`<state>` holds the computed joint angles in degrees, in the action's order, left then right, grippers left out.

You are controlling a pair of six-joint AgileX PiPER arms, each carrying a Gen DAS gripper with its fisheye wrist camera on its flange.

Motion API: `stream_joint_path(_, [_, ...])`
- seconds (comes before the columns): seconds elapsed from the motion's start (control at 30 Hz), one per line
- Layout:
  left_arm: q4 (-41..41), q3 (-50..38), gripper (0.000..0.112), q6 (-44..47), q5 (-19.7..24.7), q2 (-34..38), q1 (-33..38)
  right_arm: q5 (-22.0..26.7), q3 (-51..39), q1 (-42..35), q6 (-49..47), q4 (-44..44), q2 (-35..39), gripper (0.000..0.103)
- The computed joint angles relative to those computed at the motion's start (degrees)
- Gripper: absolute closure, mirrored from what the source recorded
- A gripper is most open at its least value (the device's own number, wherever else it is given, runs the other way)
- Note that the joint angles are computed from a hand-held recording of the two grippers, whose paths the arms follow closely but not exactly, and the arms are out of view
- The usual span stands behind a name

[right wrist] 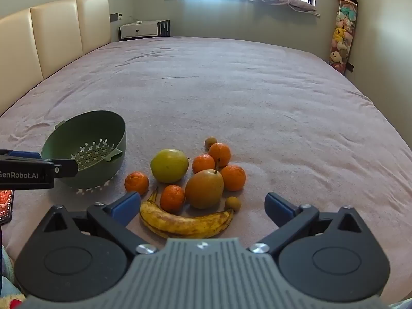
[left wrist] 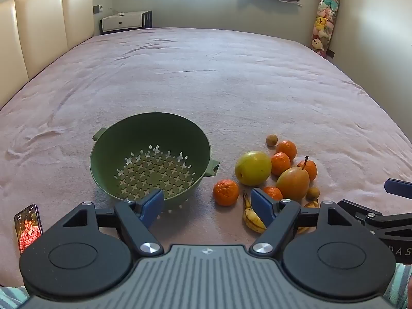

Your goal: Organize fruits

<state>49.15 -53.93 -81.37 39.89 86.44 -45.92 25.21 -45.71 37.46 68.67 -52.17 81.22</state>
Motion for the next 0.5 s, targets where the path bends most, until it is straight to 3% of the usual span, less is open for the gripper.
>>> stream_joint_path(0.5, [-0.47,0.69,0.022,-0.34,-0.14,-1.05,0.62,0.72,-2.0,0.25,-5.74,5.88,-0.17,0.004])
